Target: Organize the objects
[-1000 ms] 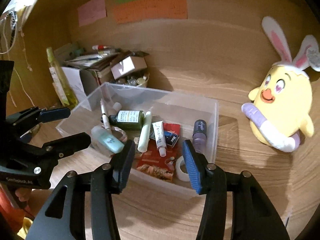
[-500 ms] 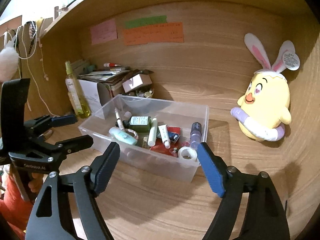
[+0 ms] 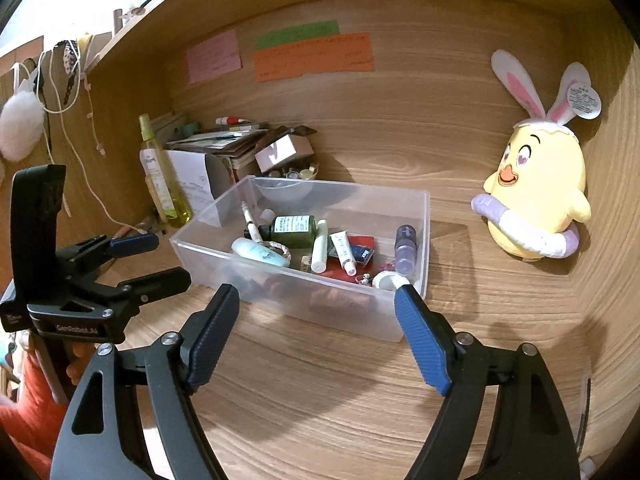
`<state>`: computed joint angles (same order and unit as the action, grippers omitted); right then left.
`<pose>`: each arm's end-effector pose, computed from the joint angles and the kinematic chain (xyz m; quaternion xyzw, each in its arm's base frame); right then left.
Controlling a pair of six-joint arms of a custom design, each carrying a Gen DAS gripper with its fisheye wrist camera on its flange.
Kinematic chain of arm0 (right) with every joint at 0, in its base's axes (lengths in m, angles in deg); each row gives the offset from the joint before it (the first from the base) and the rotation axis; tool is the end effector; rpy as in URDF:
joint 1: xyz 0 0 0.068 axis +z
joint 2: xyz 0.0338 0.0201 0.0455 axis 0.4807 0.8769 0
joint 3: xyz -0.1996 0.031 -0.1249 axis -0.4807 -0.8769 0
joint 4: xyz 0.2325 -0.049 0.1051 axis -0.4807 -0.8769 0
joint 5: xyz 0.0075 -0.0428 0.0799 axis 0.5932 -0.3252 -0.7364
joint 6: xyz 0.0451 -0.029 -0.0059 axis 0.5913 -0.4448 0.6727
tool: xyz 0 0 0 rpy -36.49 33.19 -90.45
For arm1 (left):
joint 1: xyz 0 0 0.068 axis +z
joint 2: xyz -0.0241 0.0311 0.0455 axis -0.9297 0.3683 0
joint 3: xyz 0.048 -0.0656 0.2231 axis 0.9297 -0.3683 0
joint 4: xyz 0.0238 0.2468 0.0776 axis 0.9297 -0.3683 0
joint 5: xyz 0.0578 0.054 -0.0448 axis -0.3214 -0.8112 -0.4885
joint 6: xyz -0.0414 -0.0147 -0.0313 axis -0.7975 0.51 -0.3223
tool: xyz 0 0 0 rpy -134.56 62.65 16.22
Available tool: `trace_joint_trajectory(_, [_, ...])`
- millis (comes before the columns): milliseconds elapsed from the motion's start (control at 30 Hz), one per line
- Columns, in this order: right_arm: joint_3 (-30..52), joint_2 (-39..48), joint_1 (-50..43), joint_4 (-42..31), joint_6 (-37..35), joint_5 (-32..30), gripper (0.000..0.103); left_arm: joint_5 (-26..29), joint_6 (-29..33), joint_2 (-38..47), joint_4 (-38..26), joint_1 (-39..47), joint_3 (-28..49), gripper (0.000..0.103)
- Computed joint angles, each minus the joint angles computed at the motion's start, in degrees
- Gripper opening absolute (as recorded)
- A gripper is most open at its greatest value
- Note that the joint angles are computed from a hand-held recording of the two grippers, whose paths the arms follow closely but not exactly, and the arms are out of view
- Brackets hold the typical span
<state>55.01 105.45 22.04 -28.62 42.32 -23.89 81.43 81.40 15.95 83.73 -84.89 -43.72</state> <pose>0.2623 -0.0198 0.1572 -0.0606 0.8828 0.0902 0.4570 0.2989 -0.0970 0.1085 0.1951 0.8678 -0.1565 0.4294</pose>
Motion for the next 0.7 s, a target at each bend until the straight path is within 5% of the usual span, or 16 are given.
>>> trace_joint_trajectory(700, [-0.27,0.13,0.27,0.04,1.08,-0.33,0.081,-0.34,-0.8,-0.47,0.18,-0.87,-0.38,0.096])
